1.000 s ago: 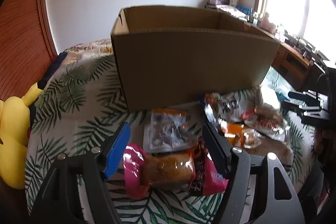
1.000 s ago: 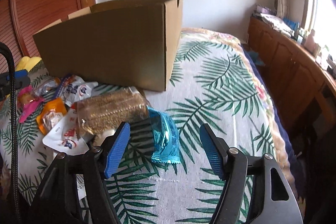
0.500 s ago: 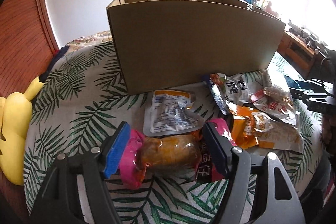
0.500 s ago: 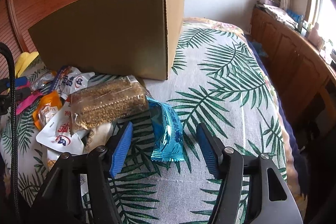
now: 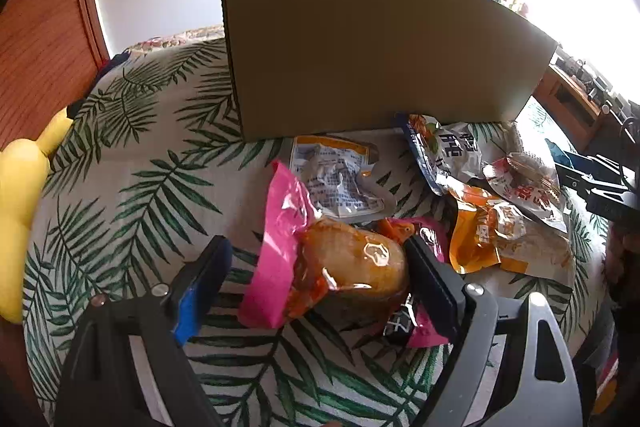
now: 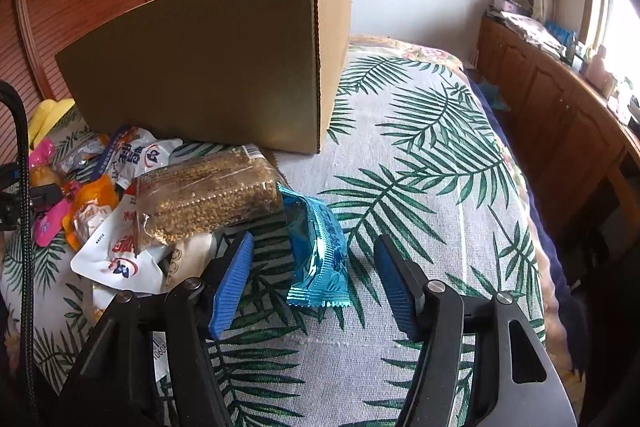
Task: Organize snacks
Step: 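Grasp the pink-wrapped bun with the left tool while the right tool grasps the blue foil packet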
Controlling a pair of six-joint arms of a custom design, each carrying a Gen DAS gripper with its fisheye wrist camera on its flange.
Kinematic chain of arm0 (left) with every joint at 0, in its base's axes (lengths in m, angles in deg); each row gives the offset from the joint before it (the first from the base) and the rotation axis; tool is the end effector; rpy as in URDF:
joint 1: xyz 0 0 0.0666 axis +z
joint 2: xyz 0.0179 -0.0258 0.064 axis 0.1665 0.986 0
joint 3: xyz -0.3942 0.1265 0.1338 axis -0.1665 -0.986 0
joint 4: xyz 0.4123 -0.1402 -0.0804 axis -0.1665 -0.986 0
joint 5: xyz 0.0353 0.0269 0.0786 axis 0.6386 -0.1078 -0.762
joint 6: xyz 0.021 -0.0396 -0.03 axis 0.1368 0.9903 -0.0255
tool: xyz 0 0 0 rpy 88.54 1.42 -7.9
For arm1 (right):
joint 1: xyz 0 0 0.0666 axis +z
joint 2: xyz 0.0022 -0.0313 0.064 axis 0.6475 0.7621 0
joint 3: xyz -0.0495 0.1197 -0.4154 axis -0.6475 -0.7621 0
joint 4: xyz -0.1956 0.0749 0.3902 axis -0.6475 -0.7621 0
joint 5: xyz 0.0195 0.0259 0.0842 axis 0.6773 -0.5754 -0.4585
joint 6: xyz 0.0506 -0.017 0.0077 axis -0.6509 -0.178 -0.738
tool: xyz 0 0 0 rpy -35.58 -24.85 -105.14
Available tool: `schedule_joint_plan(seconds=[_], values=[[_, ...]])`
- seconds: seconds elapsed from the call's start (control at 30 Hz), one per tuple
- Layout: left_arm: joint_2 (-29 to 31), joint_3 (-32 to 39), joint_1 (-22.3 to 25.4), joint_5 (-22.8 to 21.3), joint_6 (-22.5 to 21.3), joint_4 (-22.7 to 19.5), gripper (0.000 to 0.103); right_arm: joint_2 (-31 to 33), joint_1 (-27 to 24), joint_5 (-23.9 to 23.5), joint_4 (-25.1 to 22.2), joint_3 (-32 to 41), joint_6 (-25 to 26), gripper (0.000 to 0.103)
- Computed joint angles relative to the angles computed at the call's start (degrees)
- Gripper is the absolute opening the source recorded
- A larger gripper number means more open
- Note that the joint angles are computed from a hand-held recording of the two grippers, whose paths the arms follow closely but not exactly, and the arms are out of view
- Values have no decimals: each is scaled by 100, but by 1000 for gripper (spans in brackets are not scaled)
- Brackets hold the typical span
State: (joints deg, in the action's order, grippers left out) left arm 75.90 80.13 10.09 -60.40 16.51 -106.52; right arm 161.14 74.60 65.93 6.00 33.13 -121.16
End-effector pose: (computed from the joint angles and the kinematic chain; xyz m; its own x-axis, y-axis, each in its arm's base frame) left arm 0.5361 -0.0122 0.4188 -0.6409 0.4615 -0.6134 0.6412 0.7612 -0.0972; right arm 0.4067 0.2534 0.3867 -0.7078 0.1749 -0.6845 0.2612 0.9650 -0.0236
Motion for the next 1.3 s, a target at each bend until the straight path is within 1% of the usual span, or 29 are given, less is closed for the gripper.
schedule_joint_plan(seconds=[0.17,0.23,0.3,0.4,0.43,0.53,0.6,0.8,0.9,1.0,1.03,1.07,1.1,1.17,1.3], values=[[12,14,-21,10,-46,-76,88,46,39,69,-58,46,2,64],[52,62,-16,66,-11,-134,88,55,42,68,-62,52,-5,64],[79,93,12,213,-1,-206,87,59,45,58,-56,55,-14,64],[78,96,47,419,-38,-289,76,49,44,38,-41,46,-31,64],[70,86,53,464,-53,-304,70,48,46,30,-33,46,-37,64],[4,11,50,498,-80,-265,64,48,33,12,-25,46,-27,64],[-25,-15,51,554,-74,-286,58,43,25,4,-18,41,-13,64],[-107,-111,124,771,-58,-305,47,59,3,-22,-7,46,35,63],[-181,-179,175,844,-74,-256,46,73,-3,-53,-20,51,33,57],[-251,-227,246,947,-52,-202,46,110,-5,-21,-84,82,8,45],[-273,-236,271,985,-31,-188,46,123,-3,-4,-106,90,-11,39],[-283,-236,291,1026,-11,-179,46,133,-3,25,-115,98,-27,31],[-279,-221,303,1053,7,-171,46,130,-4,40,-117,95,-31,28],[-283,-206,322,1097,41,-137,46,118,-13,54,-113,83,-41,25],[-336,-212,336,1184,42,-66,46,85,-21,62,-59,44,-30,22]])
